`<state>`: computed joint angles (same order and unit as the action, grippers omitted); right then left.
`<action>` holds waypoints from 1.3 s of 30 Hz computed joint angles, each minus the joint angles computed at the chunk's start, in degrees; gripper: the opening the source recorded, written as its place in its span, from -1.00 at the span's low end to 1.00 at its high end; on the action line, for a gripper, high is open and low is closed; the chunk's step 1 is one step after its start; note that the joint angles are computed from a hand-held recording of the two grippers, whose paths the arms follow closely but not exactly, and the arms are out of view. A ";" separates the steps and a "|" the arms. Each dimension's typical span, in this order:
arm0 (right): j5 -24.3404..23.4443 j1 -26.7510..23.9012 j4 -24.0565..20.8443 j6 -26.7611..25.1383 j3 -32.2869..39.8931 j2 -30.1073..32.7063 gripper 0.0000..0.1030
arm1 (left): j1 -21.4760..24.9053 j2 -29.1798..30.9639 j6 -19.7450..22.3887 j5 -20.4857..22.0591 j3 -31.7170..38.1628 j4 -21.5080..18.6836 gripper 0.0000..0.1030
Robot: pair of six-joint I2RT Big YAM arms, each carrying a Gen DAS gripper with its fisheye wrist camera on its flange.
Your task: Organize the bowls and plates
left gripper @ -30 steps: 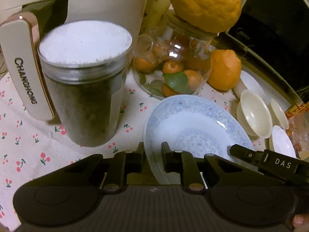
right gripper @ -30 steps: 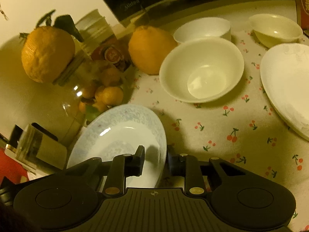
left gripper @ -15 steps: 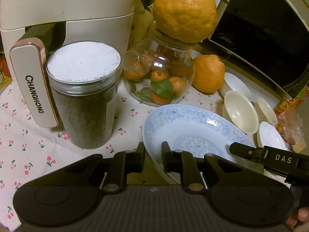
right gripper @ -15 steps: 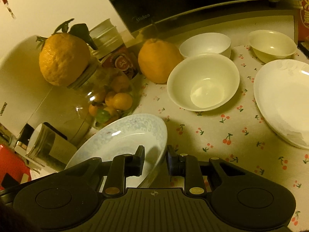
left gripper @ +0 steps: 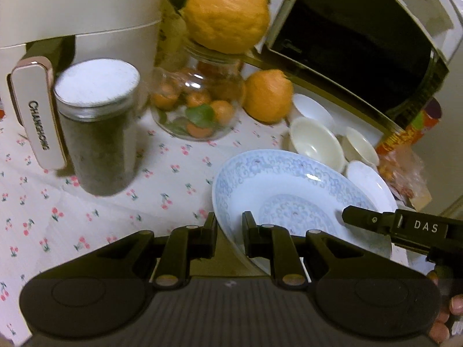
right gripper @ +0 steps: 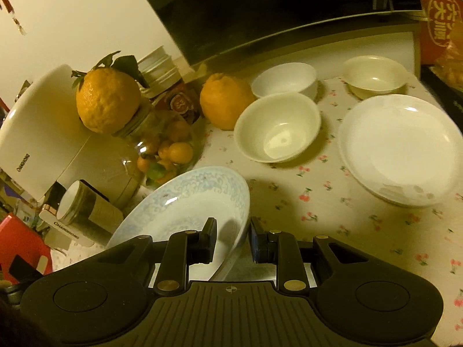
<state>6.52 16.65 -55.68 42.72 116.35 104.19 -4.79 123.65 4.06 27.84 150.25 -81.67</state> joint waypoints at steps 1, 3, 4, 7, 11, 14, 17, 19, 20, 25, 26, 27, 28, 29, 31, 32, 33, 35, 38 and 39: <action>0.10 -0.01 -0.22 0.18 -0.59 -0.56 -0.54 | -0.08 -0.39 0.30 0.36 -0.62 -0.17 -0.70; 0.15 -0.06 -0.61 0.79 -2.19 -1.92 -0.54 | -0.23 -1.41 0.92 0.91 -2.35 -0.18 -0.70; 0.10 -0.10 -0.87 1.10 -2.70 -2.38 -0.54 | -0.31 -1.99 1.29 1.12 -3.37 -0.13 -0.70; -0.02 -0.15 -1.55 1.98 -4.71 -4.09 -0.54 | -0.56 -3.80 2.75 1.66 -6.32 -0.22 -0.70; -0.06 -0.04 -2.61 3.14 -6.62 -5.78 -0.54 | -0.86 -5.09 4.50 2.00 -8.42 -0.71 -0.70; -0.19 0.10 -3.40 3.79 -7.74 -6.83 -0.54 | -1.06 -5.99 5.75 1.98 -9.88 -0.57 -0.70; -0.24 0.31 -4.42 3.97 -8.48 -7.49 -0.54 | -1.21 -6.43 6.68 1.79 -10.78 -0.57 -0.70; -0.54 0.39 -5.08 4.27 -8.98 -7.86 -0.54 | -1.36 -6.81 7.25 1.45 -11.51 -0.57 -0.70; -0.63 0.44 -5.45 4.41 -9.14 -7.98 -0.54 | -1.42 -6.92 7.46 1.31 -11.77 -0.57 -0.70; -0.45 0.79 -7.02 5.18 -9.73 -8.60 -0.54 | -1.80 -8.38 9.38 0.52 -14.36 0.26 -0.70; -0.46 0.79 -7.12 5.50 -10.14 -8.94 -0.54 | -1.85 -8.50 9.61 0.57 -14.57 0.22 -0.70; -0.51 0.76 -7.27 5.79 -10.41 -9.17 -0.54 | -1.92 -8.68 9.82 0.60 -14.90 0.24 -0.70; -0.58 0.72 -7.43 6.05 -10.60 -9.34 -0.54 | -2.02 -8.82 10.14 0.59 -15.13 0.15 -0.70; -0.57 0.72 -7.66 6.30 -10.81 -9.53 -0.54 | -2.10 -9.00 10.43 0.57 -15.44 0.14 -0.70; -0.39 0.77 -8.44 6.56 -10.91 -9.70 -0.54 | -2.31 -9.52 11.20 0.46 -16.31 0.21 -0.70; -0.29 0.78 -8.67 6.60 -11.10 -9.85 -0.54 | -2.41 -9.70 11.48 0.38 -16.62 0.17 -0.70; -0.22 0.78 -8.94 6.51 -11.30 -10.02 -0.54 | -2.51 -9.94 11.77 0.33 -17.08 0.16 -0.70; -0.05 0.80 -9.67 6.46 -11.48 -10.19 -0.54 | -2.71 -10.34 12.36 0.22 -17.94 0.05 -0.70; -0.19 0.89 -10.56 6.18 -11.87 -10.43 -0.54 | -3.12 -11.92 13.76 -0.80 -20.57 2.16 -0.70; -0.18 0.91 -10.85 5.93 -11.90 -10.46 -0.54 | -3.19 -12.27 14.00 -1.01 -21.19 2.66 -0.70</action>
